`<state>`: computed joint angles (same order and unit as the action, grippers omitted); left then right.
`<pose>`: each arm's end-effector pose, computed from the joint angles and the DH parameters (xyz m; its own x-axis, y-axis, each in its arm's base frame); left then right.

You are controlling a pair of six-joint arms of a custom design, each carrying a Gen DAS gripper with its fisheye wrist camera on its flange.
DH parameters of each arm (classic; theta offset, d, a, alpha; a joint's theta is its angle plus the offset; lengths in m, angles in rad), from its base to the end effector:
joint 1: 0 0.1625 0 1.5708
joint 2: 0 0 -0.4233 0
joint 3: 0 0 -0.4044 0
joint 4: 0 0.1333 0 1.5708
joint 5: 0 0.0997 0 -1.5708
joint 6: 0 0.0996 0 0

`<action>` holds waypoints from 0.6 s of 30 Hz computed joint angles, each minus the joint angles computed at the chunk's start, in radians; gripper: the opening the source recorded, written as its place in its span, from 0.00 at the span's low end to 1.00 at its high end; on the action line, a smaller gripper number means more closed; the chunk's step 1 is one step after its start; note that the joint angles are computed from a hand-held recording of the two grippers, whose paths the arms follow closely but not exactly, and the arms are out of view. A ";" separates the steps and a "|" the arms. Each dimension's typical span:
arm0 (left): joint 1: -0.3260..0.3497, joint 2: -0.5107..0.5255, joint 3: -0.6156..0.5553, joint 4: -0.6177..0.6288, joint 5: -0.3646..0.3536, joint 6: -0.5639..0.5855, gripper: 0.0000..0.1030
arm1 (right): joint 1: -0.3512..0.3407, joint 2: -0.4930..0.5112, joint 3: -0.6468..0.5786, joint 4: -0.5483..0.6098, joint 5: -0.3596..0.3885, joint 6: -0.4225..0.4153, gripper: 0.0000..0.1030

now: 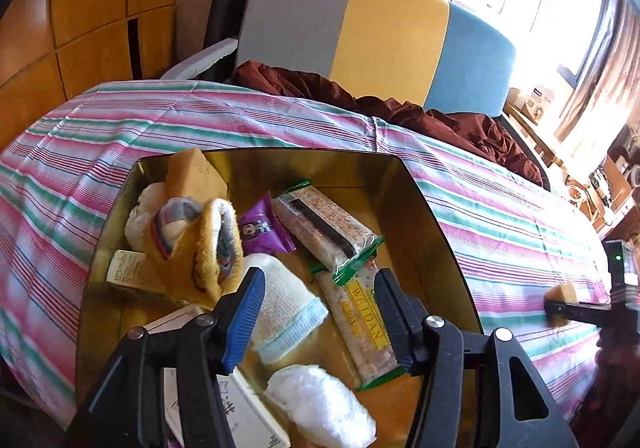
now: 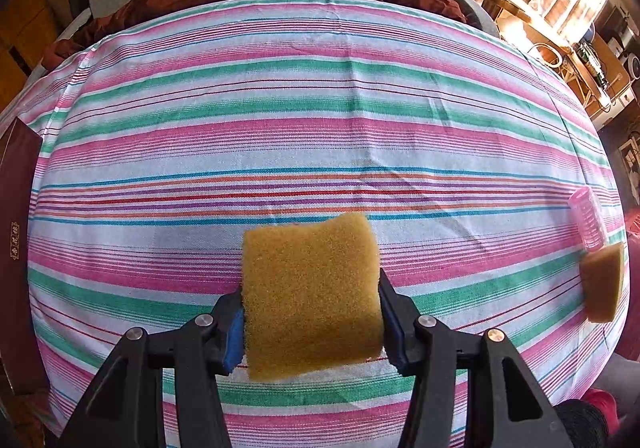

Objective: Organize objects
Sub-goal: 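Carry the packet into the tray with left while right carries the sponge in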

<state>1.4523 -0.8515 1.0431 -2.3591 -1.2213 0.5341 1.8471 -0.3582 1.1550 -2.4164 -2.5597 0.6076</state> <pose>0.0704 -0.8251 0.3825 -0.7728 0.3493 -0.5299 0.5707 0.7477 -0.3395 0.2613 -0.7381 -0.0281 -0.5988 0.4577 0.6572 0.0845 0.8522 -0.5164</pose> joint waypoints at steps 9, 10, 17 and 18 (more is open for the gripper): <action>0.012 -0.096 0.109 -0.116 -0.019 0.090 0.64 | 0.003 0.019 -0.030 -0.015 0.030 -0.062 0.52; 0.014 -0.101 0.112 -0.116 -0.020 0.094 0.64 | 0.004 0.023 -0.034 -0.011 0.030 -0.061 0.52; 0.029 -0.128 0.132 -0.121 -0.020 0.099 0.70 | 0.018 0.074 -0.118 0.083 0.019 -0.028 0.52; 0.030 -0.132 0.136 -0.125 -0.018 0.102 0.71 | 0.022 0.081 -0.128 0.076 0.034 -0.038 0.52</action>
<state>1.4824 -0.9831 1.1790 -2.4837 -1.2390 0.6361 1.8688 -0.2773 1.0272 -2.3405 -2.5261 0.5696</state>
